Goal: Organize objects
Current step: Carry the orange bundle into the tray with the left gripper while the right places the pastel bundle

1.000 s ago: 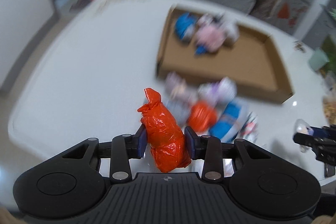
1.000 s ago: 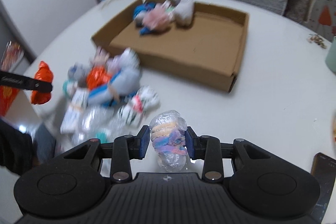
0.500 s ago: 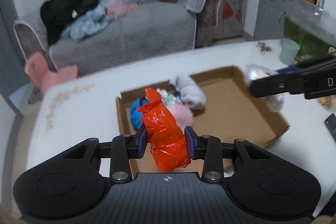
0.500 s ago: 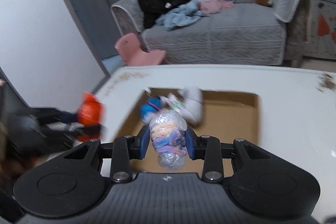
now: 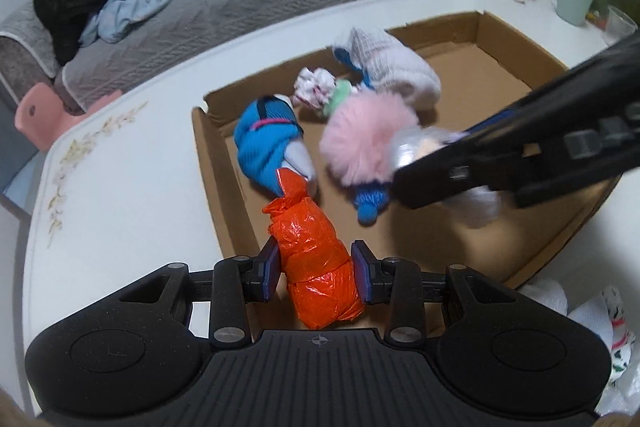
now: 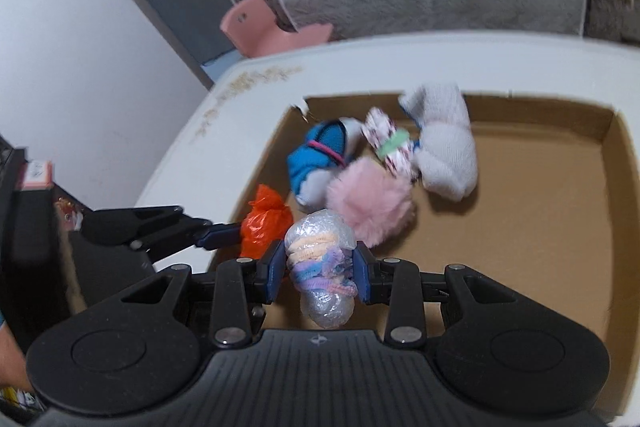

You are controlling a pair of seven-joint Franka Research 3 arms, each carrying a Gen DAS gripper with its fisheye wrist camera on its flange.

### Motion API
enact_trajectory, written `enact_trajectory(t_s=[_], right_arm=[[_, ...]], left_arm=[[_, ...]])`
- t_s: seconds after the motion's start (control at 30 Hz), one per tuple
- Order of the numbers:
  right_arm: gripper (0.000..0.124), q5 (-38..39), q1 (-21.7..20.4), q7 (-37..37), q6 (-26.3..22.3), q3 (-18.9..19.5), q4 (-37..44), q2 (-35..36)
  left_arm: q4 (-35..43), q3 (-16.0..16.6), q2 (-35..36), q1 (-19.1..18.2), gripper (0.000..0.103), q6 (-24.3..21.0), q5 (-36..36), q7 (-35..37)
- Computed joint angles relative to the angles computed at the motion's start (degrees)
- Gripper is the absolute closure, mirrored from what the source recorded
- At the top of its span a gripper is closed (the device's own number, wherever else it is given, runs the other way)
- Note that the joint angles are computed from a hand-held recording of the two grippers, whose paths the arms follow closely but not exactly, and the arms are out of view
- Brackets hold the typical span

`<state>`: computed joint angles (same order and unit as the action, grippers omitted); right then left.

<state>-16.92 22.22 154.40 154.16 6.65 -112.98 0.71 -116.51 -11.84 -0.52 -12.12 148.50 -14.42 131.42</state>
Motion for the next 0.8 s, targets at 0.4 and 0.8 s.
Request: enact_trajectory(t_s=[0.4, 0.8], right_arm=[[0.091, 3.78, 2.41, -1.76, -0.51, -1.76, 4.76, 5.72], [0.087, 5.4, 2.61, -3.03, -0.28, -1.79, 3.07, 4.28]], left_arm=[[-0.41, -0.07, -0.09, 0.04, 0.055, -0.35, 2.23, -1.83], [-2.1, 0.1, -1.22, -0.66, 0.035, 1.99, 2.47, -1.5]])
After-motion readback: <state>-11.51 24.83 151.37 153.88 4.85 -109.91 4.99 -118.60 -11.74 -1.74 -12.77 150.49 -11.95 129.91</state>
